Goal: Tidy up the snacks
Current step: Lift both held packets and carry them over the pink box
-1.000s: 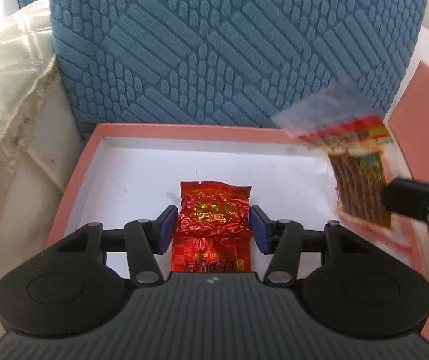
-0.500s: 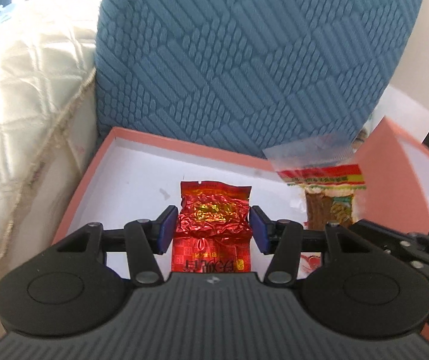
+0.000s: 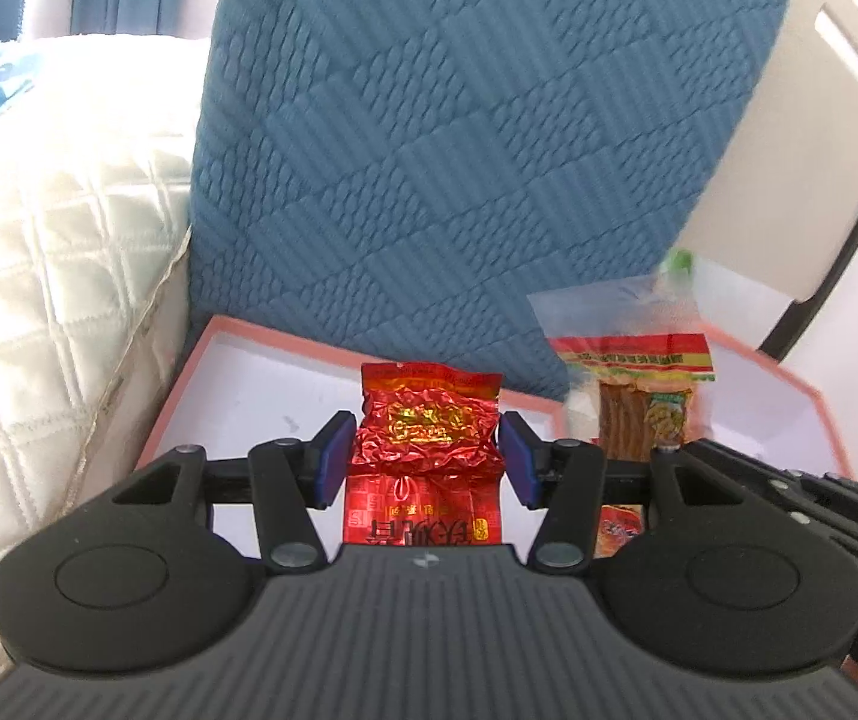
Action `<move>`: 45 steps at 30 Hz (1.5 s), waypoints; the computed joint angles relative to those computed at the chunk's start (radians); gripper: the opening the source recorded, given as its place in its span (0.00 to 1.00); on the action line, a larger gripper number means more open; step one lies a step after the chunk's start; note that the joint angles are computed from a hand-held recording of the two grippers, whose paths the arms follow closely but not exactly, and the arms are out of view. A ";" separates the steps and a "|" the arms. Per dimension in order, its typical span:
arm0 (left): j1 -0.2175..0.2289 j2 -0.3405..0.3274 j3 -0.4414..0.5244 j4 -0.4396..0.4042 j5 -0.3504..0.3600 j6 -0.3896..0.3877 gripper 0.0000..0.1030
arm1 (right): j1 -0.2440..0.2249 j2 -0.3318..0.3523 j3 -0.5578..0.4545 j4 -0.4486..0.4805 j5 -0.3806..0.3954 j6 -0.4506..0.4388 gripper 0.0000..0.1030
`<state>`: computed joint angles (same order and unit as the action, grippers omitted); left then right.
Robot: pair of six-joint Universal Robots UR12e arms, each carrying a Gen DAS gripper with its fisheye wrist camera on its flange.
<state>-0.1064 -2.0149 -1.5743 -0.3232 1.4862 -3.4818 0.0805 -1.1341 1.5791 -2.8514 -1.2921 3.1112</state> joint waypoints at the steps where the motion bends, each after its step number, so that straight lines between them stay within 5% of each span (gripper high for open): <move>1: -0.001 0.005 0.000 0.003 -0.005 -0.004 0.56 | -0.002 -0.006 0.001 -0.002 0.002 0.005 0.03; 20: -0.071 0.059 0.071 0.100 -0.048 -0.024 0.56 | -0.057 -0.116 0.019 -0.109 -0.028 -0.017 0.03; 31: -0.128 0.005 0.165 0.084 -0.082 -0.029 0.56 | -0.122 -0.154 0.046 -0.144 -0.059 -0.013 0.03; 45: -0.200 -0.110 0.272 -0.058 -0.129 0.006 0.57 | -0.205 -0.153 0.119 -0.078 -0.111 0.026 0.03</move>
<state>-0.3060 -2.1246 -1.3021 -0.3815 1.3573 -3.4758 -0.1249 -1.2872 1.6983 -2.9297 -1.4033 3.1370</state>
